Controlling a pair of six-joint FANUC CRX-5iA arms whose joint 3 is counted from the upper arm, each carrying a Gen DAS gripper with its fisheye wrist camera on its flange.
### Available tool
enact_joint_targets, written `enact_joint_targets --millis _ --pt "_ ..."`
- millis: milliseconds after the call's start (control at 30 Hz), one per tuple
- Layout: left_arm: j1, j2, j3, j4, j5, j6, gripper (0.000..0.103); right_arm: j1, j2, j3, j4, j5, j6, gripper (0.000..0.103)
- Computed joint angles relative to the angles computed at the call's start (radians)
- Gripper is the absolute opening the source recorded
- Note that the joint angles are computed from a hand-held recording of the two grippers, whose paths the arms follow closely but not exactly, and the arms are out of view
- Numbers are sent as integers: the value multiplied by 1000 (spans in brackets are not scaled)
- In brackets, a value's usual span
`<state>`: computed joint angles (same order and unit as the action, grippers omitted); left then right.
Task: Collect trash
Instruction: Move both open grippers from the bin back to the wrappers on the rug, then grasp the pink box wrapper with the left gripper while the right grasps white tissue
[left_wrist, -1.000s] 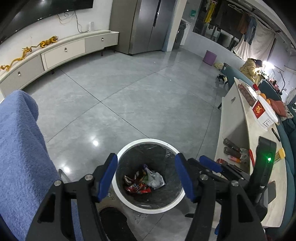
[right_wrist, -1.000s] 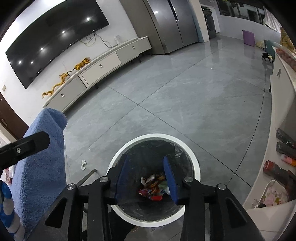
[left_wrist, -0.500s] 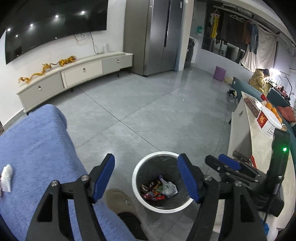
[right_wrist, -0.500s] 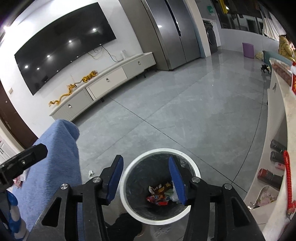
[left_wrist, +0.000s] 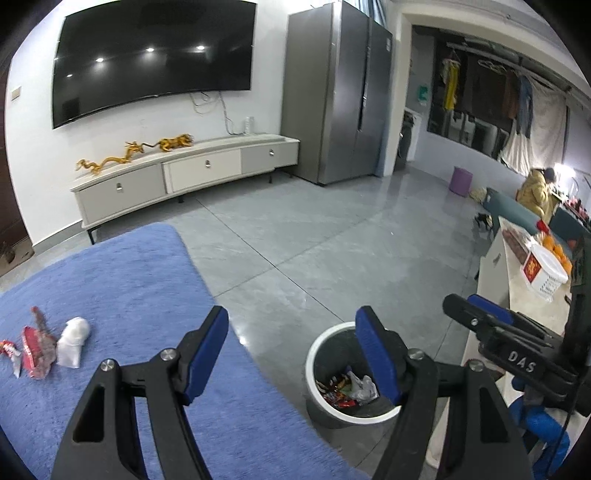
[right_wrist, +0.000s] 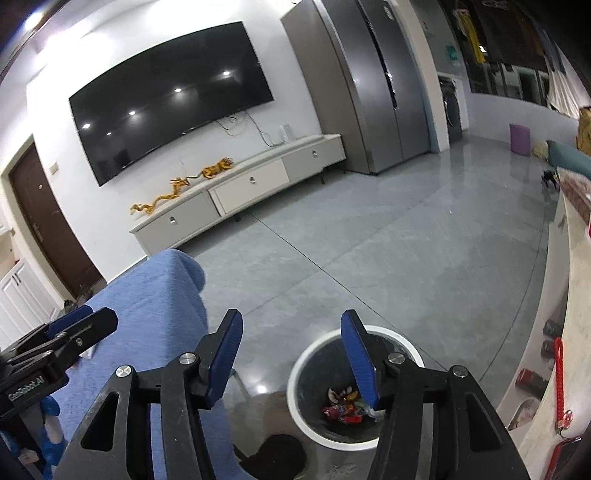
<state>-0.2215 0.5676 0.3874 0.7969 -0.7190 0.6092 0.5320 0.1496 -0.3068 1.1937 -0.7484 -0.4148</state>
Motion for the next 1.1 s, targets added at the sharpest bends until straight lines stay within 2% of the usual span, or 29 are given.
enact_joint_targets --millis 300,433,600,800,967,1100 --pt "79 -33 -56 93 54 -48 70 34 92 159 -25 1 155 55" --pt "124 -24 -45 95 67 -34 70 44 168 268 -63 22 251 56" --pt "188 21 15 39 72 37 70 54 268 410 -138 60 386 57" --pt "275 115 162 -120 41 219 70 74 418 636 -321 83 626 58" --pt "329 226 337 -233 -48 376 70 84 578 903 -550 46 898 59" --pt "348 311 467 -265 -128 434 70 84 703 1121 -720 -12 1067 60"
